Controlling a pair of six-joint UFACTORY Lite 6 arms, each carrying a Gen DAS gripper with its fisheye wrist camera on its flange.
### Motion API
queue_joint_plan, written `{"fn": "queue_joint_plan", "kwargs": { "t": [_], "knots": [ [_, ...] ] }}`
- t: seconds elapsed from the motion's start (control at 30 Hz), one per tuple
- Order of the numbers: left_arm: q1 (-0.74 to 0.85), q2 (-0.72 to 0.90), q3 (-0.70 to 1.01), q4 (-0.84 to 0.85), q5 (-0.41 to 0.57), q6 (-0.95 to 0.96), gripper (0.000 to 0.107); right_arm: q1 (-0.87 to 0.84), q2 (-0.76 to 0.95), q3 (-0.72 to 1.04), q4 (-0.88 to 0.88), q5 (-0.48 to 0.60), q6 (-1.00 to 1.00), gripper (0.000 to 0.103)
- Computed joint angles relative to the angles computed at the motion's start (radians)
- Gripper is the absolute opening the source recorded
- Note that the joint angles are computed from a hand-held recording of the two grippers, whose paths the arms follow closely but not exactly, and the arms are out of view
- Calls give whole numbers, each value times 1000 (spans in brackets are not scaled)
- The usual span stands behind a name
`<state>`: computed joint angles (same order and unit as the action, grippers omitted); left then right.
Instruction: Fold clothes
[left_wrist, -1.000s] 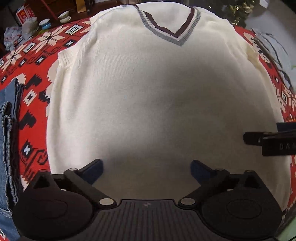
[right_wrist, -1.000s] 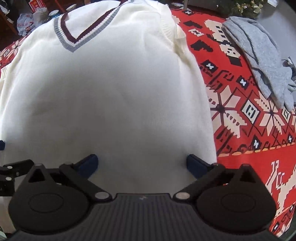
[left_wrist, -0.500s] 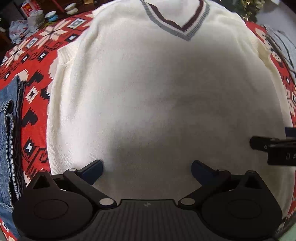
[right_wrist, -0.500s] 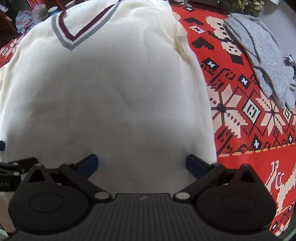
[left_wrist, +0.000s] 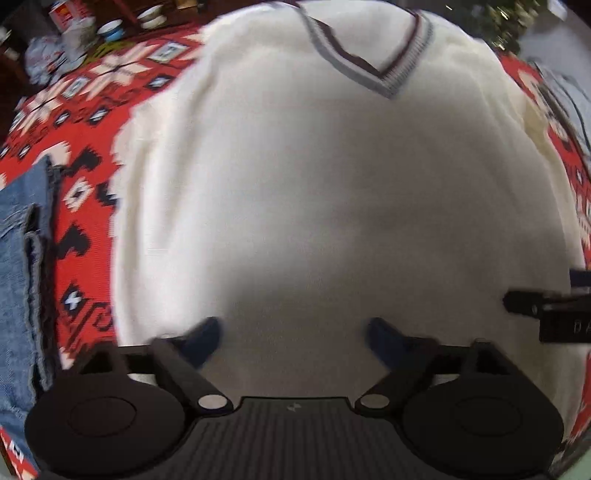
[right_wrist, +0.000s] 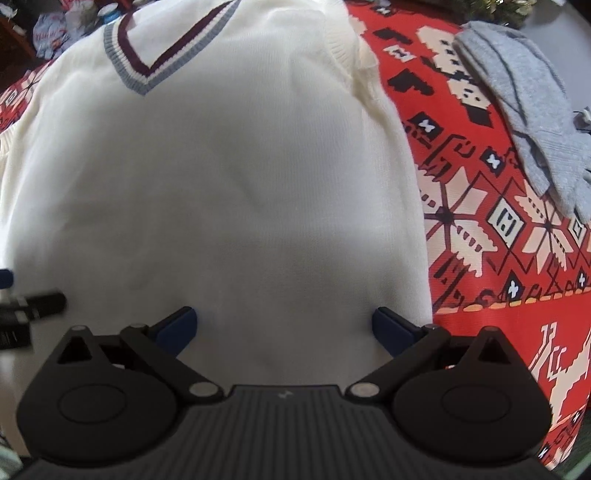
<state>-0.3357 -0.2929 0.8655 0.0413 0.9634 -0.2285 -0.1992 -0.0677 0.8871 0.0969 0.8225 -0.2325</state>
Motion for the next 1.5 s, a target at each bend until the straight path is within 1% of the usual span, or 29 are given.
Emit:
{"fn": "queue_joint_plan", "kwargs": {
  "t": [0.03, 0.13, 0.2, 0.23, 0.3, 0.4, 0.43, 0.53, 0.63, 0.67, 0.7, 0.77, 0.8, 0.87, 0.97, 1.03, 1.07, 1.13, 1.17, 1.2, 1.27, 1.3, 1.33, 1.4, 1.5],
  "knots": [
    [28, -12, 11, 7, 13, 6, 60, -7, 10, 20, 6, 13, -5, 102],
    [114, -60, 36, 44, 11, 32, 60, -26, 24, 77, 22, 39, -18, 102],
    [126, -25, 89, 109, -22, 3, 59, -31, 43, 119, 19, 53, -15, 102],
    [130, 18, 129, 140, -47, -5, 56, -30, 54, 136, 13, 55, -3, 102],
    [161, 124, 203, 178, -115, 10, 46, -27, 76, 168, 0, 60, 18, 101],
    [229, 199, 246, 138, -191, 114, 33, -21, 98, 198, -24, 55, 39, 94],
    [246, 231, 264, 124, -213, 150, 32, -17, 105, 207, -32, 55, 47, 94],
    [306, 351, 339, -18, -246, 354, 31, -6, 128, 237, -55, 54, 69, 94],
    [338, 449, 412, -141, -228, 483, 31, -7, 132, 257, -59, 52, 66, 93],
    [344, 471, 427, -163, -223, 506, 27, -7, 135, 265, -61, 47, 65, 91],
    [344, 491, 439, -162, -223, 505, 20, -5, 139, 273, -73, 37, 68, 90],
    [345, 515, 460, -151, -214, 480, 17, -3, 150, 290, -96, 17, 77, 90],
    [348, 521, 468, -153, -207, 469, 10, -7, 165, 300, -110, -1, 87, 90],
    [354, 531, 480, -156, -197, 447, 9, -16, 189, 316, -140, -46, 103, 89],
    [351, 526, 477, -144, -194, 410, 8, -30, 213, 328, -163, -133, 72, 80],
    [340, 528, 482, -125, -189, 383, 8, -38, 242, 340, -171, -184, 44, 67],
    [335, 532, 487, -118, -186, 373, 8, -42, 260, 348, -175, -207, 33, 64],
    [328, 539, 494, -104, -183, 362, 8, -50, 294, 364, -167, -245, 8, 53],
    [327, 544, 497, -102, -183, 357, 8, -50, 309, 369, -172, -260, 10, 49],
    [328, 548, 499, -104, -184, 354, 8, -50, 323, 374, -178, -275, 12, 41],
    [325, 550, 496, -97, -192, 343, 8, -48, 361, 399, -200, -283, 37, 33],
    [323, 550, 493, -93, -197, 338, 7, -47, 384, 419, -214, -275, 56, 19],
    [316, 546, 488, -76, -203, 319, 7, -44, 413, 450, -228, -252, 81, 10],
    [296, 530, 471, -28, -218, 269, 6, -44, 434, 475, -255, -239, 135, 8],
    [275, 485, 441, 56, -243, 180, 6, -42, 406, 454, -317, -257, 224, 7]
  ]
}}
